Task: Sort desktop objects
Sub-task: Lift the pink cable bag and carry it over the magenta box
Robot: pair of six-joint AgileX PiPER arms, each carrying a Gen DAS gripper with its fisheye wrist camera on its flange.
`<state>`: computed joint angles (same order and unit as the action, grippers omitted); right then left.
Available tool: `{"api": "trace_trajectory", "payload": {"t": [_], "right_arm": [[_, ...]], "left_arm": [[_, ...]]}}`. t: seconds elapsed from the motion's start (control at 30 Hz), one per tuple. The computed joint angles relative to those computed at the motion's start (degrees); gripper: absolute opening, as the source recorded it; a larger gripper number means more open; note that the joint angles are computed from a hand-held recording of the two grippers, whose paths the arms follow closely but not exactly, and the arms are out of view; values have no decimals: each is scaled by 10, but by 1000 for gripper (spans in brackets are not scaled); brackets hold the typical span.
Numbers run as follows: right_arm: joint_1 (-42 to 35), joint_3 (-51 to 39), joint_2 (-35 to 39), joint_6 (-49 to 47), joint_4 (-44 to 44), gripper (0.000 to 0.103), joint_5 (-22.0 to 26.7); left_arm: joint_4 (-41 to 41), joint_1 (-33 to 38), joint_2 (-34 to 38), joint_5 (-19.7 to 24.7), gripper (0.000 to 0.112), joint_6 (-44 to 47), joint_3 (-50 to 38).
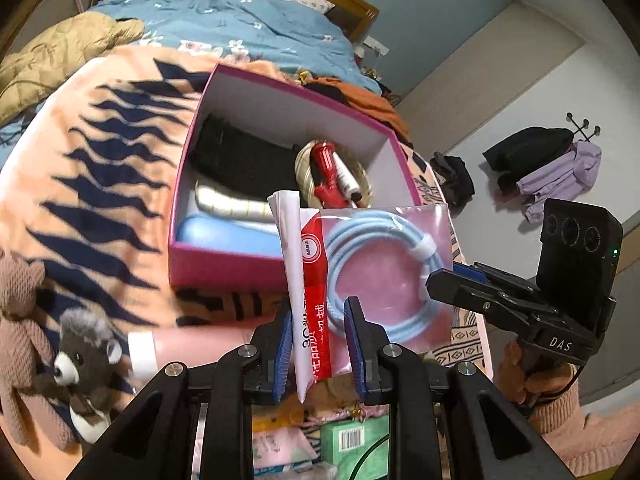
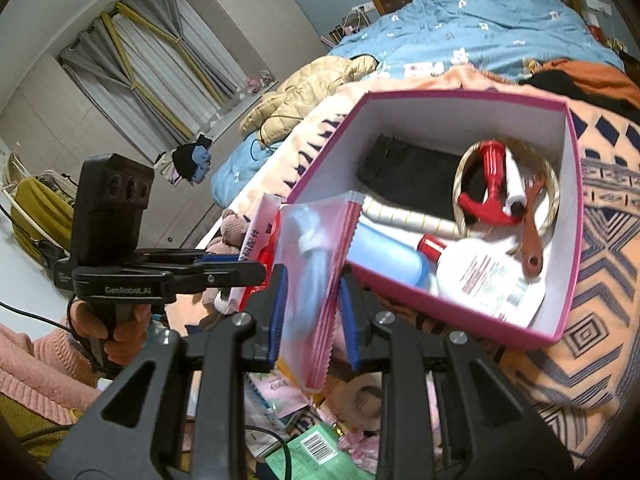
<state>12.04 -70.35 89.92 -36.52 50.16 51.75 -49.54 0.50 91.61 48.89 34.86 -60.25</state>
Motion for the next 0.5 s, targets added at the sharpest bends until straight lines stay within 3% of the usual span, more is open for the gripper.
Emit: {"api": "trace_trajectory", "payload": {"t": [0.23, 0.3, 0.5], "right_arm": [[-7, -37, 19, -12, 12, 28, 10], [-8, -46, 27, -13, 15, 21, 11], [-17, -66, 52, -16, 32, 18, 17]], "left_arm": [[9, -12, 27, 2, 24, -6, -56], [6, -13, 38, 5, 24, -4, -73], [20, -22, 66, 2, 24, -15, -106]]}}
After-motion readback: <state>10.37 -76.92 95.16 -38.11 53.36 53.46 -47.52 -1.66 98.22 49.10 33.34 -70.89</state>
